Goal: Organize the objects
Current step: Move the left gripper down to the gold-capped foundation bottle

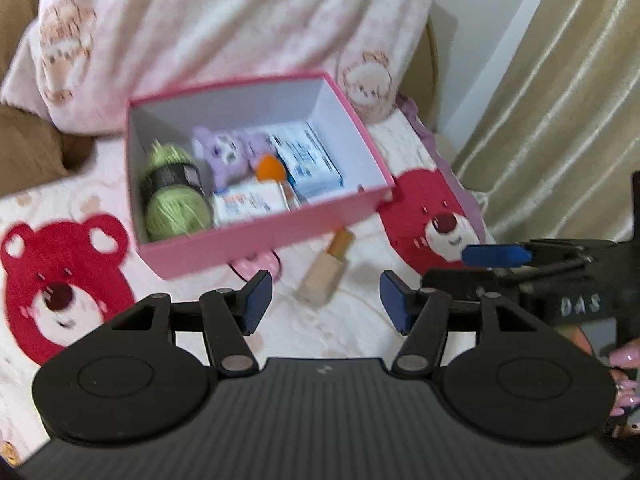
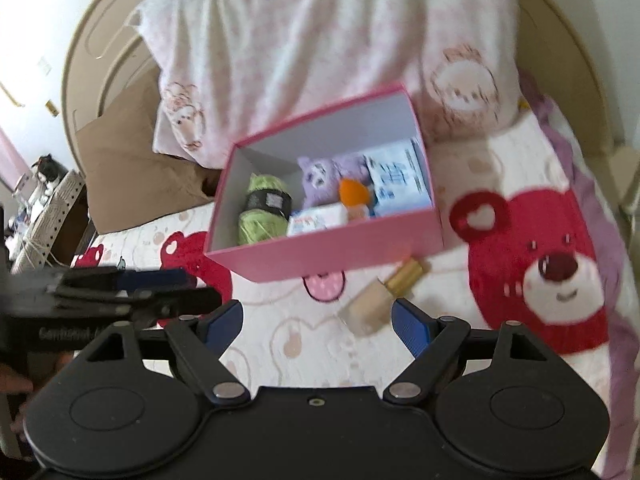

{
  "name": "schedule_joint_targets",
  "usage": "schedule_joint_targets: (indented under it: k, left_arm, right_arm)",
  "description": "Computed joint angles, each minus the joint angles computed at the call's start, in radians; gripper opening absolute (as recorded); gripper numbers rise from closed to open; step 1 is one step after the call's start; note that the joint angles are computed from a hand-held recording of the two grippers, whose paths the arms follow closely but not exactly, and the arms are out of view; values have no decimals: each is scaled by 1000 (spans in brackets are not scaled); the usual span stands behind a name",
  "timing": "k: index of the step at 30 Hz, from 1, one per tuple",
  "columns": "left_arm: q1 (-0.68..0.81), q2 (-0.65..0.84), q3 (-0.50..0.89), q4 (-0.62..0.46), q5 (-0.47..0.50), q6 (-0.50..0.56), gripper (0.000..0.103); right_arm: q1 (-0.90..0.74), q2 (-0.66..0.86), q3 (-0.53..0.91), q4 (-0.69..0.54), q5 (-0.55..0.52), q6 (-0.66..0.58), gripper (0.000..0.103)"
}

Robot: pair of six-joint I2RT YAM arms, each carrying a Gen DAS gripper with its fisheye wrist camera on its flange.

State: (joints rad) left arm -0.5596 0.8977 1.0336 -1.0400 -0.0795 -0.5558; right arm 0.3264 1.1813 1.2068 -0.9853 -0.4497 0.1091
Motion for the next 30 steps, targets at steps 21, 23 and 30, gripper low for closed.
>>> schedule_joint_targets:
  k: [21, 23, 30]
  left_arm:
    - [126, 67, -691, 869, 127, 110, 57]
    - [115, 118, -709, 937, 108, 134, 57]
    - [40, 258, -761, 1168, 37, 152, 52]
  right_arm:
    - [-12, 205, -389, 583, -79, 225, 85]
    - [-6, 216, -402, 632, -84, 250, 85]
    - [14, 275, -430, 726, -57, 308, 78]
